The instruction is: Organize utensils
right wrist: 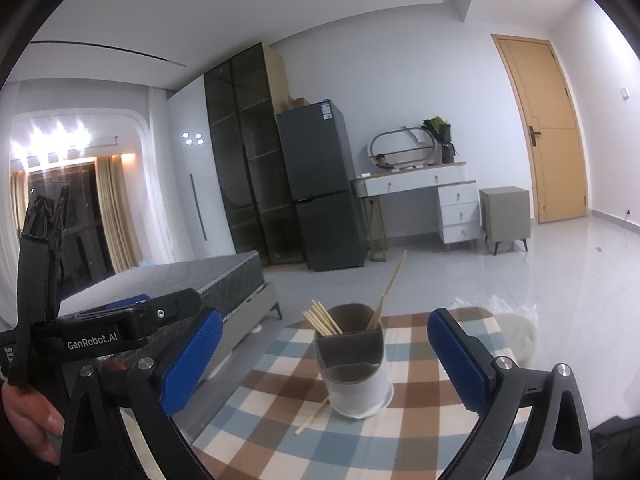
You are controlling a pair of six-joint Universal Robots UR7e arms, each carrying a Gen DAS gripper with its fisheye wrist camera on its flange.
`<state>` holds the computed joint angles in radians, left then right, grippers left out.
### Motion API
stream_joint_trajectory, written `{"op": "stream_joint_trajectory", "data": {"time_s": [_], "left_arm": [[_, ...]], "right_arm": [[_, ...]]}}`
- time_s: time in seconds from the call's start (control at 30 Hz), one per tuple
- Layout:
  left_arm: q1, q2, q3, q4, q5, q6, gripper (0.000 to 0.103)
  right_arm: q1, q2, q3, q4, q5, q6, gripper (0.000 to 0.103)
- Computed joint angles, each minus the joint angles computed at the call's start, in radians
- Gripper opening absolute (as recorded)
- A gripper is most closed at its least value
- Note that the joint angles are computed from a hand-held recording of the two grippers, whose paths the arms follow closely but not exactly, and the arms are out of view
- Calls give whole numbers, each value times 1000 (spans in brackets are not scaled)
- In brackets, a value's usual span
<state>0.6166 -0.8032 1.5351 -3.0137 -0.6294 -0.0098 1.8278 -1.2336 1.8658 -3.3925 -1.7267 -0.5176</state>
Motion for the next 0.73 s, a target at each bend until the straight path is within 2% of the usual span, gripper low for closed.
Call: {"op": "stream_joint_trajectory", "data": {"time_s": [0.2, 0.73], "left_arm": [[-1, 7, -2, -32, 2, 42, 102], [9, -2, 9, -18, -13, 9, 102]], "right_arm": [[1, 0, 0, 4, -2, 3, 103], [-8, 4, 0, 9, -8, 5, 103]]}}
